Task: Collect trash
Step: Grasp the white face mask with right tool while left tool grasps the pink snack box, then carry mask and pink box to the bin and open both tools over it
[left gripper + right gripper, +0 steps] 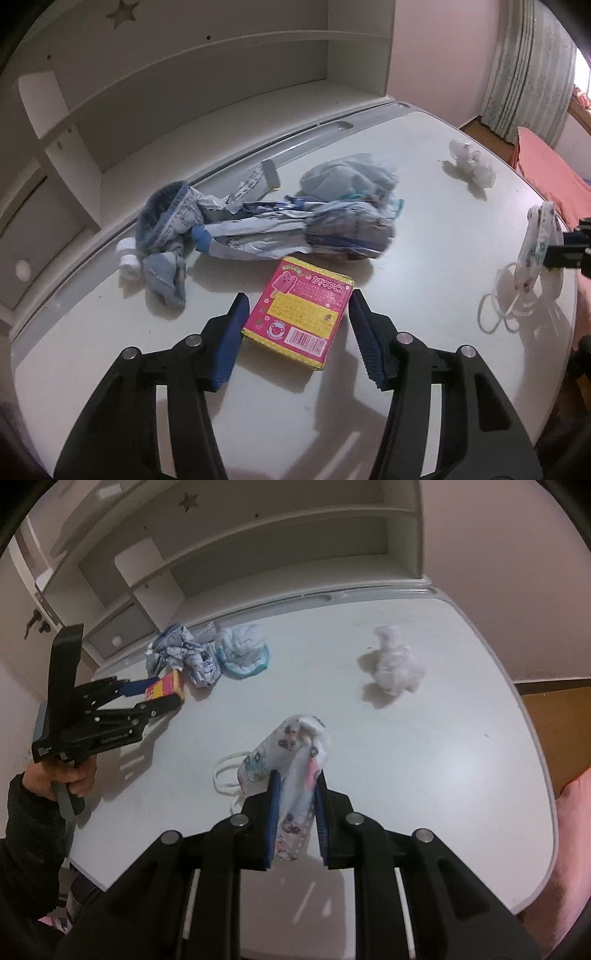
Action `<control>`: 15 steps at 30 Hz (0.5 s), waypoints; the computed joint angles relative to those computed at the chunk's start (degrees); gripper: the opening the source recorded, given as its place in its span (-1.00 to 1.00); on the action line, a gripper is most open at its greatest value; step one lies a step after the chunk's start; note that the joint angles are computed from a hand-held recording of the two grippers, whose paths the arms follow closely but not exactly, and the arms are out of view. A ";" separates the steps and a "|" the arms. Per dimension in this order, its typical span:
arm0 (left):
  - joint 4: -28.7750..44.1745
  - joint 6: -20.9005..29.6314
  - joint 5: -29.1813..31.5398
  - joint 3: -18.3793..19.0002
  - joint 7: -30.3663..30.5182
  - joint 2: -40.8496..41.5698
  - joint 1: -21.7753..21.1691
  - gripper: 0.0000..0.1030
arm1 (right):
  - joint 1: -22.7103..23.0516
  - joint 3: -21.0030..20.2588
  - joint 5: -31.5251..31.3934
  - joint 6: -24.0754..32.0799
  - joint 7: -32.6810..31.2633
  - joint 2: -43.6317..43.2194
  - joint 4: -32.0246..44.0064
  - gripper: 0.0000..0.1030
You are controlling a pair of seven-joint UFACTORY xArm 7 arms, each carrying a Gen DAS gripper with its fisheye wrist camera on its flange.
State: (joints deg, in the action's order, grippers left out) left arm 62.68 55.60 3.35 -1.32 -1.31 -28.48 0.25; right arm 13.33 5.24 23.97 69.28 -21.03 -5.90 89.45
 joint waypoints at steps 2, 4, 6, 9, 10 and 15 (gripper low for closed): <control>0.15 1.16 0.64 -1.07 -0.91 -1.36 -0.07 0.06 | -0.90 -1.13 0.89 -0.64 -0.83 -1.56 -1.50 -0.65; 1.02 2.30 0.43 -2.43 -2.49 -2.20 -0.76 0.06 | -2.09 -2.51 1.64 -1.17 -1.53 -2.98 -2.93 -0.65; 2.05 2.52 -0.79 -3.47 -3.41 -2.36 -2.41 0.06 | -3.63 -4.06 1.91 -1.96 -1.86 -4.50 -4.49 -0.65; 5.32 0.71 -2.37 -6.27 -5.26 1.04 -5.64 0.06 | -6.73 -7.17 2.34 -2.82 -2.50 -6.73 -6.90 -0.65; 6.76 -0.08 -3.06 -7.26 -5.93 2.80 -6.98 0.06 | -7.99 -8.34 2.25 -3.06 -2.63 -7.39 -7.78 -0.65; 17.44 -3.05 -3.70 -12.72 -7.65 15.22 -14.84 0.06 | -15.38 -14.07 -0.30 -5.34 -2.98 -9.26 -11.78 -0.65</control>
